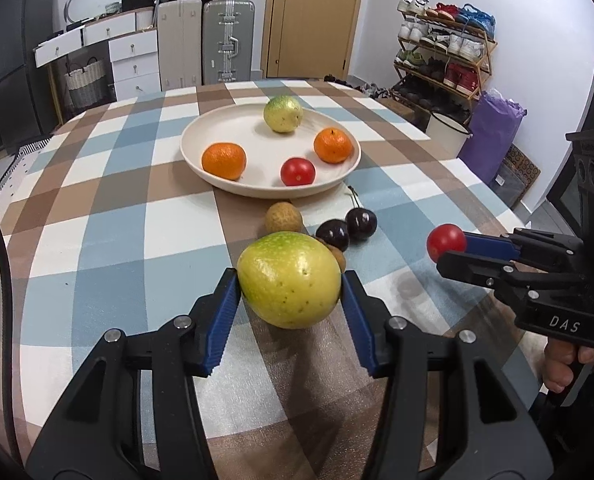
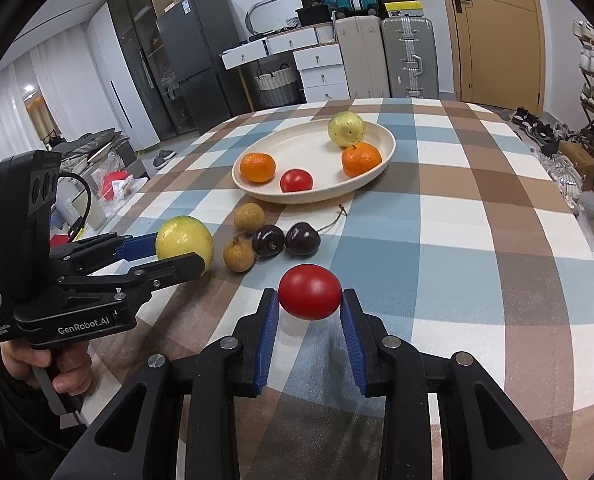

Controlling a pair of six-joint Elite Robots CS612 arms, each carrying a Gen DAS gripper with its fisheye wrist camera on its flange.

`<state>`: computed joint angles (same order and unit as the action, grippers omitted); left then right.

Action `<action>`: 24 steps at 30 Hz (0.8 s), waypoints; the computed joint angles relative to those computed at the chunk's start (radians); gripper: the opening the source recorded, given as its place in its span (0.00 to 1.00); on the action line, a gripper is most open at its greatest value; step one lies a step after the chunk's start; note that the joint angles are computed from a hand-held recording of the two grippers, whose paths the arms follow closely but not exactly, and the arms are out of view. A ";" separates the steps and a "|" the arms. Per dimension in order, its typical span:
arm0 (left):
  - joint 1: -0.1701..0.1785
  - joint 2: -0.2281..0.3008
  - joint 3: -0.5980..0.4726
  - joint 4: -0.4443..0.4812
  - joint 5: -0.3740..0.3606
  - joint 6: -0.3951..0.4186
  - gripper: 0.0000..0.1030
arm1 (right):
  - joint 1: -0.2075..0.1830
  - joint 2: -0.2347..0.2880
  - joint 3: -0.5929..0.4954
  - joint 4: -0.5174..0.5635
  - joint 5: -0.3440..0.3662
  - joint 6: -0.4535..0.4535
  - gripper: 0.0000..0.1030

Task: Organize fruits
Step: 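Lift and carry the tomato and pomelo over the white plate with both grippers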

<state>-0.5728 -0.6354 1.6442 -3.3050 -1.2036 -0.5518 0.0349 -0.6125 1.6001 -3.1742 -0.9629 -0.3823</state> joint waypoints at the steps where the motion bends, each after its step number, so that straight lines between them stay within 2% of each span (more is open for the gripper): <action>1: -0.001 -0.001 0.002 -0.007 0.007 0.000 0.47 | 0.000 -0.001 -0.002 0.000 0.004 0.000 0.31; 7: -0.006 -0.009 0.014 -0.071 0.052 -0.005 0.47 | -0.002 -0.001 -0.024 0.010 0.054 -0.014 0.31; 12: -0.005 -0.014 0.018 -0.097 0.078 -0.025 0.47 | 0.006 -0.003 -0.041 0.016 0.061 -0.040 0.31; 19: -0.001 -0.012 0.005 -0.105 0.104 -0.030 0.47 | 0.008 0.004 -0.069 0.022 0.081 -0.041 0.31; 24: 0.004 -0.004 -0.022 -0.104 0.118 -0.003 0.47 | 0.006 0.010 -0.094 0.021 0.098 -0.022 0.31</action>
